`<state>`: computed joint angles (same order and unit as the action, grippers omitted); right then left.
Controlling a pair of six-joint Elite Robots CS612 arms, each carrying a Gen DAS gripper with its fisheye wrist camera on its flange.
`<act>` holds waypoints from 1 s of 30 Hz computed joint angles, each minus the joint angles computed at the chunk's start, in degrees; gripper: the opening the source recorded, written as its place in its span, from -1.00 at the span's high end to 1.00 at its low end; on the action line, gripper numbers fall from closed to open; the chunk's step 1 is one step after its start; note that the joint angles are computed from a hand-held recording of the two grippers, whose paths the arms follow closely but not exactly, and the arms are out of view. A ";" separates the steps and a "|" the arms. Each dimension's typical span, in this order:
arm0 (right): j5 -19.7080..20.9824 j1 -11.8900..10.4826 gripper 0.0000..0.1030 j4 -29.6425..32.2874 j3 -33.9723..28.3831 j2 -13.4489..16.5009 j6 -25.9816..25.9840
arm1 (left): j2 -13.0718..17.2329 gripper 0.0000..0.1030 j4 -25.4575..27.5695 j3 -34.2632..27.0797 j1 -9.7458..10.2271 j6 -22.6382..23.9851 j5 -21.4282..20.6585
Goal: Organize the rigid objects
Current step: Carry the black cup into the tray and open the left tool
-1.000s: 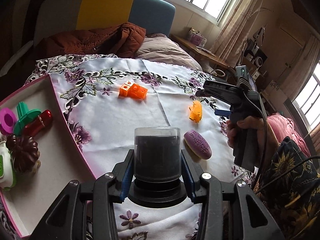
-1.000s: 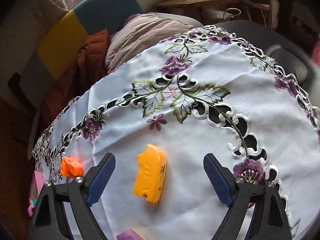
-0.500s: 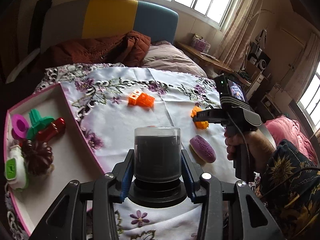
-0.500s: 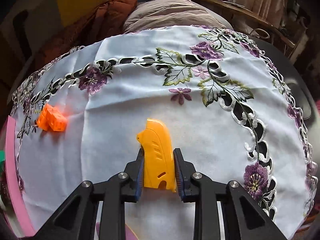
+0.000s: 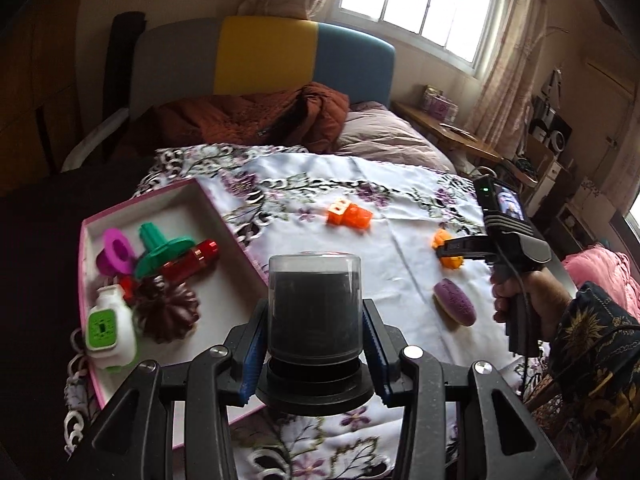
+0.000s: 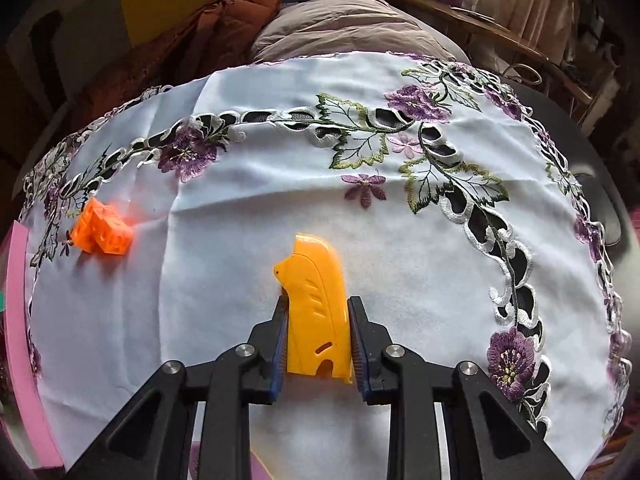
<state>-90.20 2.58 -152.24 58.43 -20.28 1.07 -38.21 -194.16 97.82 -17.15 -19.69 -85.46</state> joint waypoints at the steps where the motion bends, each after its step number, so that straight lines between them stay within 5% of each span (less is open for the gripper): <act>1: -0.38 0.09 0.47 -0.12 -0.01 0.02 -0.44 | -0.08 0.15 0.17 0.24 0.04 -0.27 0.34; 11: -1.48 0.34 0.47 -0.51 0.02 0.06 -1.82 | -0.13 0.15 1.45 2.24 2.18 -5.26 1.47; 19: -1.57 0.38 0.47 -0.52 0.05 0.04 -1.92 | -0.86 0.15 -3.14 5.52 5.61 -11.58 -0.38; 30: -1.94 0.54 0.47 -0.50 0.07 0.02 -2.84 | 0.08 0.15 -3.33 5.81 6.89 -9.45 -2.42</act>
